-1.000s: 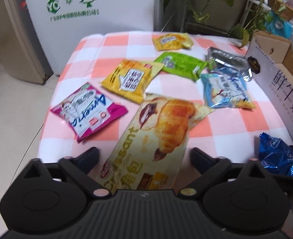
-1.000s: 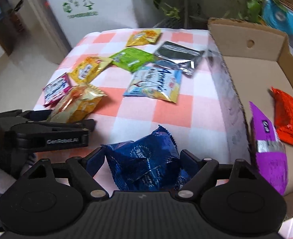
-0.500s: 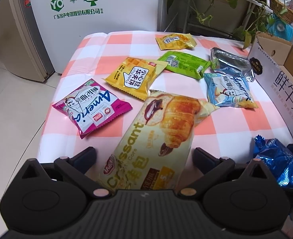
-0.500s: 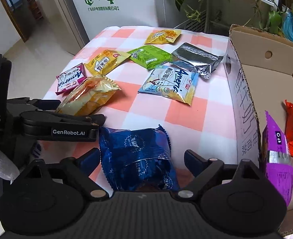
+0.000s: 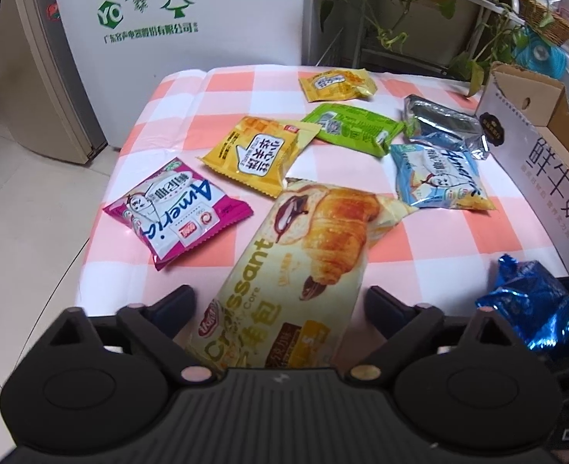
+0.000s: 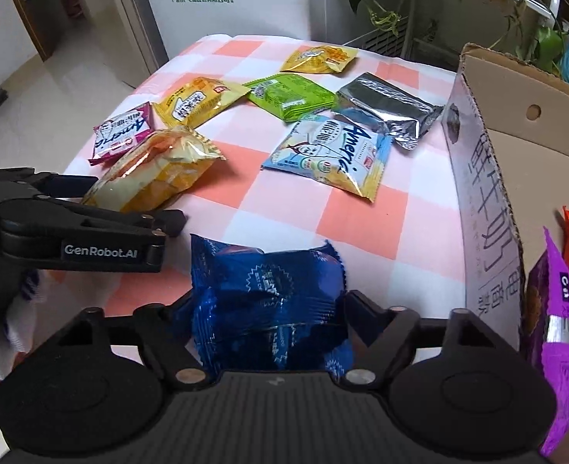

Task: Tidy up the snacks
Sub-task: 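Grasp and lift the blue foil bag with the right tool while the left tool holds the Croissant bag, then lift the Croissant bag with the left tool while the right tool carries the blue foil bag to the box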

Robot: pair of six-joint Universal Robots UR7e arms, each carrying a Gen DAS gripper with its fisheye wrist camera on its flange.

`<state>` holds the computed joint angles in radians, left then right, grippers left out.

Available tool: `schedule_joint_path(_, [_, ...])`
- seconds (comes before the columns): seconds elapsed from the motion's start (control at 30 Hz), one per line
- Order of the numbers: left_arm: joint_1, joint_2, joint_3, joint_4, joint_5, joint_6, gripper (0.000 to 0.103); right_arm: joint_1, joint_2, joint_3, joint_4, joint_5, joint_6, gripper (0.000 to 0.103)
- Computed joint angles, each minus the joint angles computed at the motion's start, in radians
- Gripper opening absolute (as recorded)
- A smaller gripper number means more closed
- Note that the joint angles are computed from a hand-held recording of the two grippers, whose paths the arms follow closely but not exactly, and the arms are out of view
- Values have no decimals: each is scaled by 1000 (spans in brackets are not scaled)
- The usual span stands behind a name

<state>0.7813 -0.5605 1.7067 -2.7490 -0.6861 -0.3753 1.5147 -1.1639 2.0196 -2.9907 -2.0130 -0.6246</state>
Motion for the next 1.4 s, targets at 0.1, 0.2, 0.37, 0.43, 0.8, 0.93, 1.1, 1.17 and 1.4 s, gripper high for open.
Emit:
schedule_joint_path(0.1, [-8, -1, 9, -23, -1, 7, 71, 0, -4, 4, -13, 7, -5, 75])
schedule_joint_path(0.2, [-15, -6, 19, -30, 0, 0, 61, 0, -6, 9, -36, 7, -6, 72])
schedule_joint_path(0.37, [-23, -17, 41, -30, 9, -36, 58, -2, -13, 12, -47, 15, -11, 70])
schedule_joint_path(0.43, [-27, -24, 51, -24, 11, -61, 58, 0, -12, 15, -60, 13, -20, 70])
schedule_joint_path(0.8, [-65, -55, 107, -36, 8, -142, 57, -3, -29, 21, -57, 54, -25, 64])
schedule_joint_path(0.93, [-81, -69, 134, -24, 19, -179, 57, -4, -33, 23, -55, 64, -25, 63])
schedule_joint_path(1.1, [-100, -93, 173, -25, 26, -243, 57, -5, -42, 26, -47, 86, -20, 61])
schedule_joint_path(1.17, [-108, -99, 185, -21, 30, -260, 57, -6, -46, 28, -44, 96, -20, 61])
schedule_joint_path(1.4, [-126, -110, 200, -27, 30, -297, 57, -7, -61, 30, -38, 128, -10, 61])
